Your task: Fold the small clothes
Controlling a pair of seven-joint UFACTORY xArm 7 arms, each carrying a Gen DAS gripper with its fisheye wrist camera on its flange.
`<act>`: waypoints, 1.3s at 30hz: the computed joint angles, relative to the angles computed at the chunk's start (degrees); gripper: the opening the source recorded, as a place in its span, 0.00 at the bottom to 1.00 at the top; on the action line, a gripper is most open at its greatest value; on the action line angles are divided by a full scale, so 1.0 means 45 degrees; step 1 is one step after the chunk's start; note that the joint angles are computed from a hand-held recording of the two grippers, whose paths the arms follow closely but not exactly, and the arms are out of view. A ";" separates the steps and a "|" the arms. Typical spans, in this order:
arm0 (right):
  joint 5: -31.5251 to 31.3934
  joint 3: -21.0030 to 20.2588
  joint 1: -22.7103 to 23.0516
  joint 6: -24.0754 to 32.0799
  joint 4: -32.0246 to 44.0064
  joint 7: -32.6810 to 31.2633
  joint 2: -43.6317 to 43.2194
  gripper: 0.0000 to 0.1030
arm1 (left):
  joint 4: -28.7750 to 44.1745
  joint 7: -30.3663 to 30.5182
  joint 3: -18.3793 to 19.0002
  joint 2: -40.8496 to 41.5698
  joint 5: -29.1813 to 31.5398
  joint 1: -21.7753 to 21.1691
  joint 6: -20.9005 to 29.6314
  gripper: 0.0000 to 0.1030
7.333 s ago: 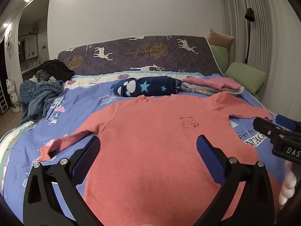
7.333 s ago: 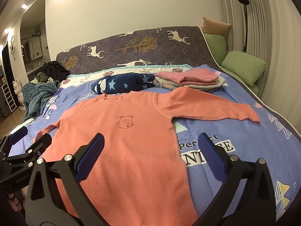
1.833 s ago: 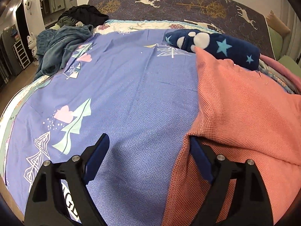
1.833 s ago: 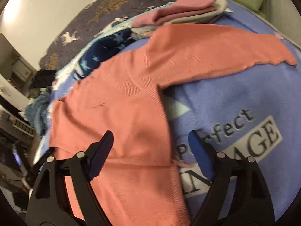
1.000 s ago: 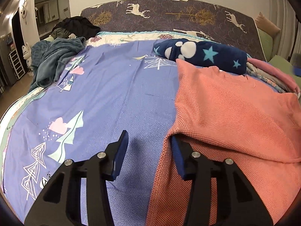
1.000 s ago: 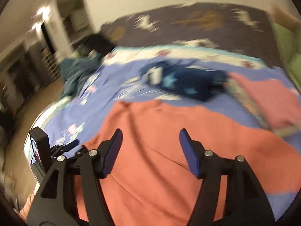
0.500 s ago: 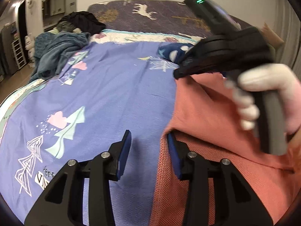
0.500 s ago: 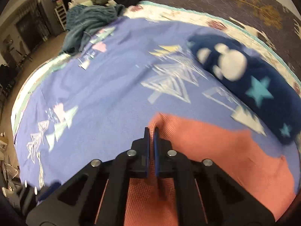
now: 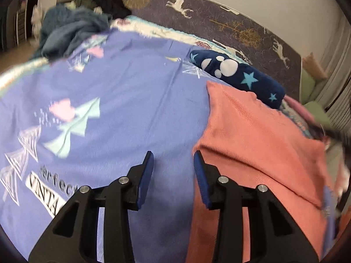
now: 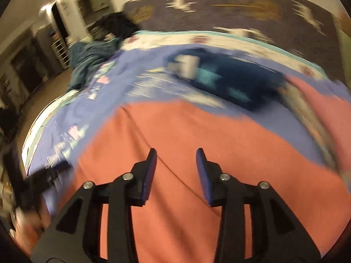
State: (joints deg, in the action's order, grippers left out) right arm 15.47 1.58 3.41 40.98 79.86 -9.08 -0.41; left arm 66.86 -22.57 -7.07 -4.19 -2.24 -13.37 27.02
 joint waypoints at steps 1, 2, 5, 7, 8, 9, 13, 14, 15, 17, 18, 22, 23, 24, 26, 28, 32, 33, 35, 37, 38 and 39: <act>-0.0197 -0.0253 -0.0257 -0.0045 -0.1030 -0.0028 -0.0916 0.37 | -0.0066 0.0319 0.0064 -0.0112 -0.0387 -0.0037 -0.0148 0.39; -0.0870 -0.0559 -0.0676 0.0171 -0.2115 0.0324 -0.1932 0.38 | -0.0076 0.0793 0.0113 -0.0180 -0.0849 -0.0116 -0.0354 0.39; -0.0990 -0.1174 -0.1264 0.0441 -0.3669 0.1039 -0.3166 0.38 | 0.0495 0.3454 0.0225 -0.0032 -0.3350 -0.0690 -0.0940 0.39; -0.0136 -0.1611 -0.1292 0.0752 -0.4106 0.0848 -0.3437 0.43 | 0.1145 0.4307 -0.0026 0.0342 -0.3528 -0.0921 -0.1153 0.39; 0.0380 -0.1775 -0.1220 0.0586 -0.4387 0.0566 -0.3557 0.50 | 0.1447 0.4298 -0.0176 0.0607 -0.3098 -0.0969 -0.1224 0.39; 0.0668 -0.1817 -0.1168 0.0404 -0.4561 0.0375 -0.3619 0.52 | 0.1883 0.3906 -0.0321 0.1031 -0.2243 -0.1010 -0.1089 0.39; 0.0668 -0.1524 -0.1042 -0.0335 -0.4933 0.0000 -0.3812 0.52 | 0.3371 0.2009 -0.0311 0.2658 0.0277 -0.1293 0.0638 0.39; 0.0363 -0.1351 -0.1031 -0.0553 -0.5057 -0.0011 -0.3938 0.52 | 0.3514 0.1770 -0.0243 0.2920 0.0577 -0.1335 0.1005 0.39; -0.0048 -0.1171 -0.1024 -0.0662 -0.5160 -0.0022 -0.4048 0.52 | 0.3418 0.1806 -0.0269 0.3037 0.0387 -0.1275 0.1066 0.39; -0.1179 -0.0790 -0.1161 -0.0291 -0.5111 0.0321 -0.3986 0.50 | 0.3336 0.2088 -0.0348 0.2926 -0.0185 -0.1099 0.0880 0.40; -0.1520 -0.0709 -0.1178 -0.0191 -0.5098 0.0461 -0.3897 0.47 | 0.3320 0.2139 -0.0347 0.2919 -0.0283 -0.1062 0.0907 0.40; -0.2098 -0.0742 -0.1263 -0.0631 -0.5459 0.0892 -0.3937 0.11 | 0.3210 0.1614 -0.0219 0.2868 0.0753 -0.1353 0.0908 0.43; -0.1832 -0.0910 -0.1200 -0.0974 -0.5615 0.0861 -0.4118 0.08 | 0.3282 0.1506 -0.0201 0.2912 0.1135 -0.1449 0.0988 0.46; -0.1457 -0.1099 -0.1067 -0.1218 -0.5716 0.0722 -0.4258 0.05 | 0.3312 0.1368 -0.0179 0.2919 0.1455 -0.1528 0.1054 0.47; -0.1484 -0.1053 -0.1072 -0.1630 -0.5854 0.0793 -0.4624 0.05 | 0.3363 0.1100 -0.0149 0.2933 0.1948 -0.1642 0.1159 0.48; -0.1719 -0.0971 -0.1028 -0.1750 -0.5869 0.0749 -0.4876 0.05 | 0.3399 0.1094 -0.0172 0.2959 0.1962 -0.1615 0.1154 0.48; -0.2055 -0.0766 -0.0898 -0.2209 -0.5414 0.0813 -0.4970 0.04 | 0.3106 0.0171 0.0031 0.2726 0.2704 -0.1727 0.0844 0.48; -0.2219 -0.0692 -0.0916 -0.2435 -0.5214 0.0877 -0.4846 0.04 | 0.2913 -0.0981 0.0259 0.2521 0.3738 -0.1903 0.0705 0.48; -0.2486 -0.0605 -0.0948 -0.2859 -0.4509 0.1020 -0.4339 0.04 | 0.2237 -0.2866 0.0484 0.1875 0.5159 -0.1882 -0.0128 0.48; -0.2453 -0.0702 -0.0888 -0.2946 -0.4037 0.1034 -0.3958 0.04 | 0.1634 -0.4020 0.0475 0.1259 0.6107 -0.1518 -0.1415 0.48; -0.2594 -0.0686 -0.0961 -0.2983 -0.3750 0.1109 -0.3605 0.04 | 0.1717 -0.4288 0.0408 0.1142 0.6625 -0.1349 -0.1562 0.49; -0.3261 -0.0447 -0.1292 -0.2996 -0.3524 0.1551 -0.3210 0.04 | 0.1895 -0.4065 0.0271 0.1181 0.6610 -0.1226 -0.1442 0.51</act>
State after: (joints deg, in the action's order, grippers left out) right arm 0.79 -0.44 -2.41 27.50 64.00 -2.10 -14.85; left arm 75.39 -40.87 -5.85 1.12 27.50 -18.89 20.53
